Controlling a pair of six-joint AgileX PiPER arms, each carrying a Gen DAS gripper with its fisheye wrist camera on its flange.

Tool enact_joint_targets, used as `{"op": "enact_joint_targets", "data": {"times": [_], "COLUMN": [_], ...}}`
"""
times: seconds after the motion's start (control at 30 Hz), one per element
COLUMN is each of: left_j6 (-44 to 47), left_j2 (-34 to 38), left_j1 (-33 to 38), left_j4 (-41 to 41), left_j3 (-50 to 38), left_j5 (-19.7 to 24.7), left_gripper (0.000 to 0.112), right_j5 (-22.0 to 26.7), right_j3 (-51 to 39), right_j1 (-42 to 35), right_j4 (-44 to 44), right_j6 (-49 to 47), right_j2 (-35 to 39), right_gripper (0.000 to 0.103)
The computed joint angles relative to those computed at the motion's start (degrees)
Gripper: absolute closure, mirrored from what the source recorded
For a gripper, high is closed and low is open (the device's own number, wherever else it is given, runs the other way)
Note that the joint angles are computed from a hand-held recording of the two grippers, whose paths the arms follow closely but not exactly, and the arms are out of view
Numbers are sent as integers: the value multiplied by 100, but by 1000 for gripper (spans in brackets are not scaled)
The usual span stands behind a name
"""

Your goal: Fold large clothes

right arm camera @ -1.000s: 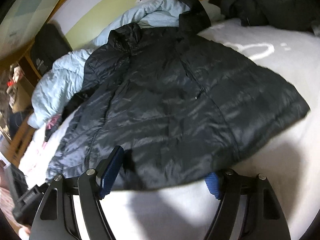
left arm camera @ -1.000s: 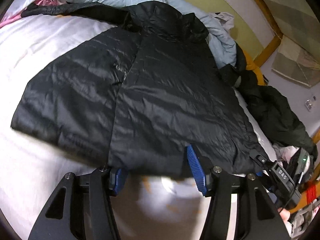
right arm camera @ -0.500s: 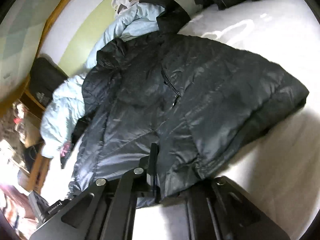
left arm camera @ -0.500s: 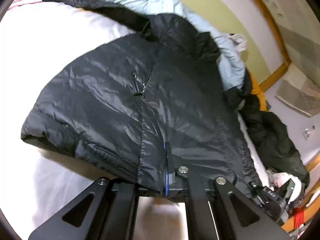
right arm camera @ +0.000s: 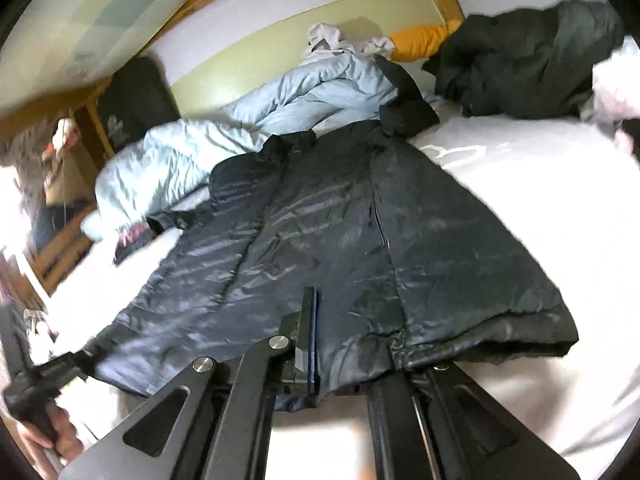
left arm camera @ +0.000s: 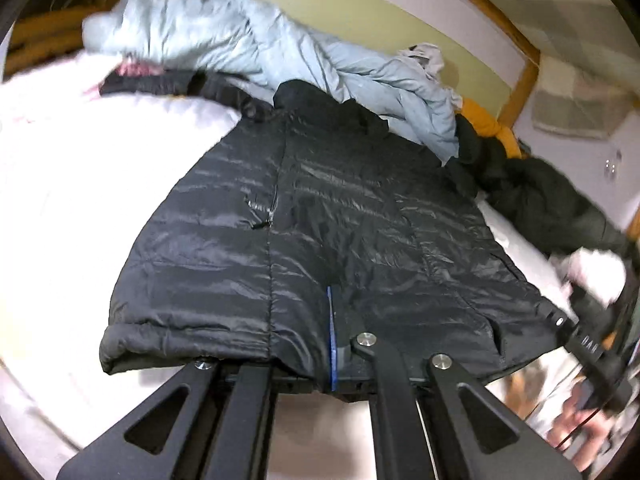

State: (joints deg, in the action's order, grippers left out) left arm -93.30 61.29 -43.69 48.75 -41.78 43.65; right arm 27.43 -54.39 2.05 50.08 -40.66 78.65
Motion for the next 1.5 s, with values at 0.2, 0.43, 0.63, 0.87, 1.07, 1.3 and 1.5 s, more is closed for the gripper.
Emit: {"op": "enact_joint_targets", "data": {"times": [0.2,0.43,0.63,0.87,1.07,1.3,1.5], "left_j6": [1146,3541,4364,4566,4369,3685,2329], "left_j2": [727,2377,3366,3881,3252,2045,1927], "left_j1": [187,1942,2418,2610,2565,2393,1899], "left_j4": [-10,-1519,-1865,-1696,-1116,-548,1125], "left_j3": [-1237,-2978,-3455,-3235,-2838,-1974,-1879], "left_j5": [799,315,-43,-879,-1257,-2039,-1428], "left_gripper": [109,108,106,98,49,15,9], "right_j5": [189,1155,1543,2112,1149,118,211], "right_j3": [-772,-3365,-4724,-5805,-4959,-4005,-3798], "right_j1": [478,1135,1002,654,709,583,502], "right_j4": [-2151,-4403,-4168,-3263,-2931,-2147,-2183], "right_j6": [1761,3263,2755,2818,2455,1705,1399], "right_j2": [-48,1871,3252,4356,3808,3004,2720], "right_gripper": [98,98,98,97,23,12,12]}}
